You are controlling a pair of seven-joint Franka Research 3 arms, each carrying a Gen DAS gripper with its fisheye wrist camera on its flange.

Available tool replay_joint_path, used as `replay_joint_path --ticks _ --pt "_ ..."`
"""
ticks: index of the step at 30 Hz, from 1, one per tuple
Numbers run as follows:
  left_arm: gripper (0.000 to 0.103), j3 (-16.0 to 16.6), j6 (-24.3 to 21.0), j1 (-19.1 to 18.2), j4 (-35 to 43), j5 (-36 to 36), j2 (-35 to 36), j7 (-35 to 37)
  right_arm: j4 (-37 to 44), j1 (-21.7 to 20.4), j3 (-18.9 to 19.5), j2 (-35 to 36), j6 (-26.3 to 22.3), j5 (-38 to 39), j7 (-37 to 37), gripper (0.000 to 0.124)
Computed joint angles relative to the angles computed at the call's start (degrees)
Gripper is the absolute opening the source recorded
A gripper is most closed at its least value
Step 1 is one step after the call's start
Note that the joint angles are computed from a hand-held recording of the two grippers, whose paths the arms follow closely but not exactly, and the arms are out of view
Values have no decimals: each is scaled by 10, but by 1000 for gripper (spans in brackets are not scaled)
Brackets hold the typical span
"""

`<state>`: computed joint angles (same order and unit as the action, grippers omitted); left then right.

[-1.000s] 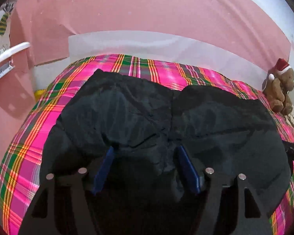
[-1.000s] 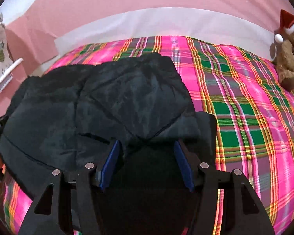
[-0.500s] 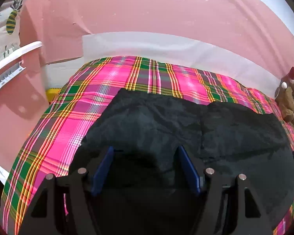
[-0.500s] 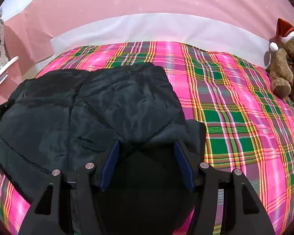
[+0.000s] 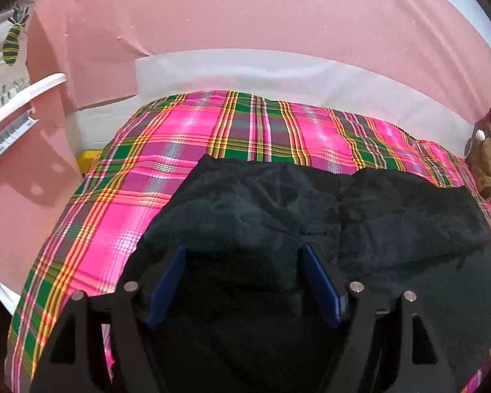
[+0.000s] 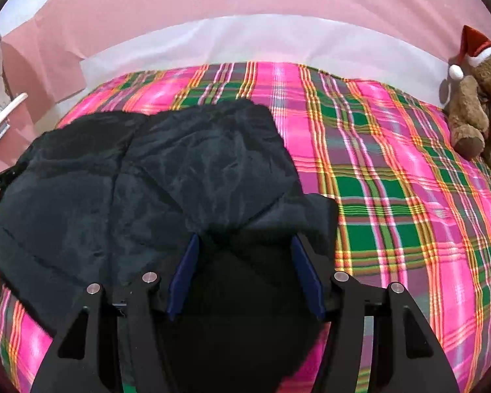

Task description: Fold large clothes

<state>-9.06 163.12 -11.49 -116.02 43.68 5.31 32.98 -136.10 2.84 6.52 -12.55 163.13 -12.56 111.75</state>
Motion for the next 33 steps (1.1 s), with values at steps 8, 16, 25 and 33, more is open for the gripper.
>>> replay_joint_path --ticks 8,16,25,33 --pt "76 -39 39 19 -135 63 -150 -93 -98 26 -3 -120 28 93 -42 58" --pt "76 -110 -9 -6 -240 -9 -288 -107 -189 31 56 -275 -8 142 -25 59" --pt "82 -160 -83 -76 -289 -99 -392 -100 -273 69 94 -465 -89 158 14 59" --pt "83 -192 -147 -127 -316 -137 -450 -146 -312 111 125 -585 -180 154 58 59"
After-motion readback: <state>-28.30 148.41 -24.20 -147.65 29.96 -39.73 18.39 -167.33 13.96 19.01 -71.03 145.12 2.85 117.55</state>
